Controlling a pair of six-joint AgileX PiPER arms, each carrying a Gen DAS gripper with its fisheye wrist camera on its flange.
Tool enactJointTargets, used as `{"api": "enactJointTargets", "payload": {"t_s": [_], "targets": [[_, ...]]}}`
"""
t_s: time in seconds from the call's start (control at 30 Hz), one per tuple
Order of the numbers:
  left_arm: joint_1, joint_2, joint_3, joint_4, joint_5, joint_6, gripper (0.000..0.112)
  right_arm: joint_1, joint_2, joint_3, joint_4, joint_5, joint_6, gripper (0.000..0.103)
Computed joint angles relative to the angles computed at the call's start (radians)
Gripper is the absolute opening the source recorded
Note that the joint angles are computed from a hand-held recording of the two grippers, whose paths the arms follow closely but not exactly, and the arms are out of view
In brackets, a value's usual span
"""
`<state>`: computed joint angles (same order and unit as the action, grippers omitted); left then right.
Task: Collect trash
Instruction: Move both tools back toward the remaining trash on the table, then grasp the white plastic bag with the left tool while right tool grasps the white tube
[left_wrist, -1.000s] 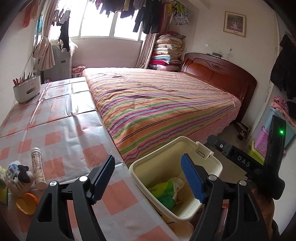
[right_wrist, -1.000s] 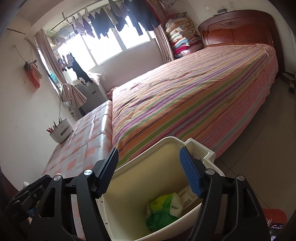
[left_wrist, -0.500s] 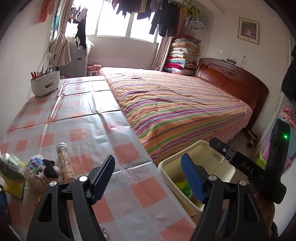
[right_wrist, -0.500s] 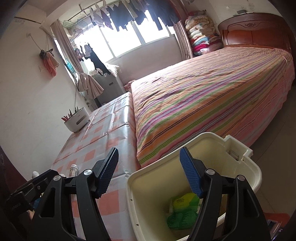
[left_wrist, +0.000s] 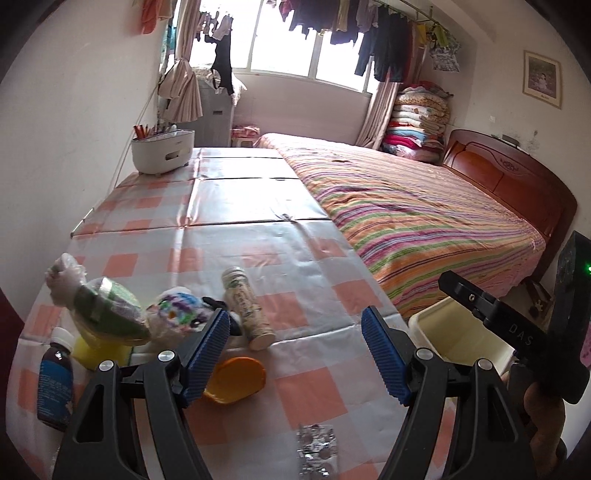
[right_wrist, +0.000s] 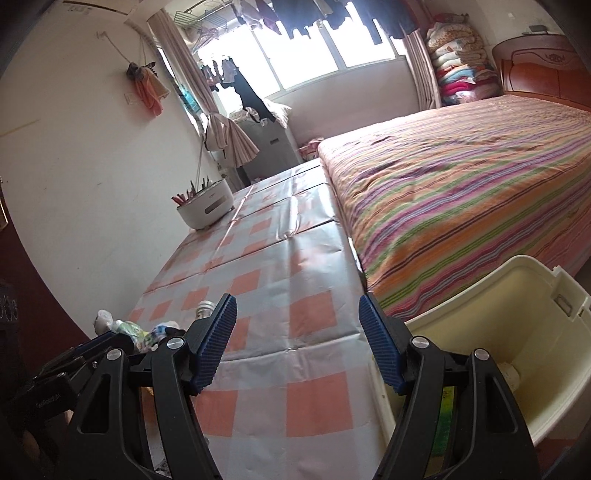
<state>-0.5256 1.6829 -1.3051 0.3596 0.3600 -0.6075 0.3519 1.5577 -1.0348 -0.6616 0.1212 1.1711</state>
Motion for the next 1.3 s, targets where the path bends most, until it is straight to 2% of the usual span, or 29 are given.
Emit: {"api": "enactJointTargets", "payload": {"t_s": [0.2, 0.47, 0.63, 0.73, 0.8, 0.87, 0.93, 1.0, 1.13, 1.23, 1.3], "targets": [[0.111, -0.057, 0.072, -0.013, -0.020, -0.017, 0.072, 0.070, 0.074, -0.072, -0.003, 0.017, 0.000, 0.068], [0.254, -0.106, 0.129, 0.140, -0.023, -0.217, 0.072, 0.110, 0.135, -0.134, 0.077, 0.024, -0.088, 0.068], [0.346, -0.067, 0.108, -0.042, -0.038, -0.072, 0.072, 0.129, 0.158, -0.161, 0.097, 0.037, -0.112, 0.068], [0.387, -0.028, 0.079, -0.216, -0.035, 0.086, 0.072, 0.136, 0.185, -0.202, 0.185, 0.052, -0.207, 0.068], [0.409, -0.009, 0.067, -0.331, -0.038, 0.182, 0.072, 0.138, 0.221, -0.259, 0.313, 0.076, -0.346, 0.068], [0.422, 0.002, 0.067, -0.428, -0.056, 0.262, 0.072, 0.142, 0.263, -0.328, 0.401, 0.115, -0.448, 0.068], [0.423, 0.008, 0.070, -0.446, -0.073, 0.270, 0.072, 0.145, 0.309, -0.407, 0.480, 0.169, -0.548, 0.068], [0.420, 0.012, 0.070, -0.427, -0.082, 0.258, 0.070, 0.157, 0.365, -0.499, 0.489, 0.241, -0.580, 0.068], [0.419, 0.035, 0.046, -0.458, -0.063, 0.300, 0.045, 0.168, 0.477, -0.677, 0.561, 0.372, -0.674, 0.066], [0.418, 0.043, 0.041, -0.460, -0.064, 0.308, 0.045, 0.181, 0.562, -0.814, 0.557, 0.474, -0.699, 0.064], [0.415, 0.043, 0.038, -0.451, -0.061, 0.310, 0.041, 0.181, 0.619, -0.908, 0.568, 0.540, -0.725, 0.059]]}}
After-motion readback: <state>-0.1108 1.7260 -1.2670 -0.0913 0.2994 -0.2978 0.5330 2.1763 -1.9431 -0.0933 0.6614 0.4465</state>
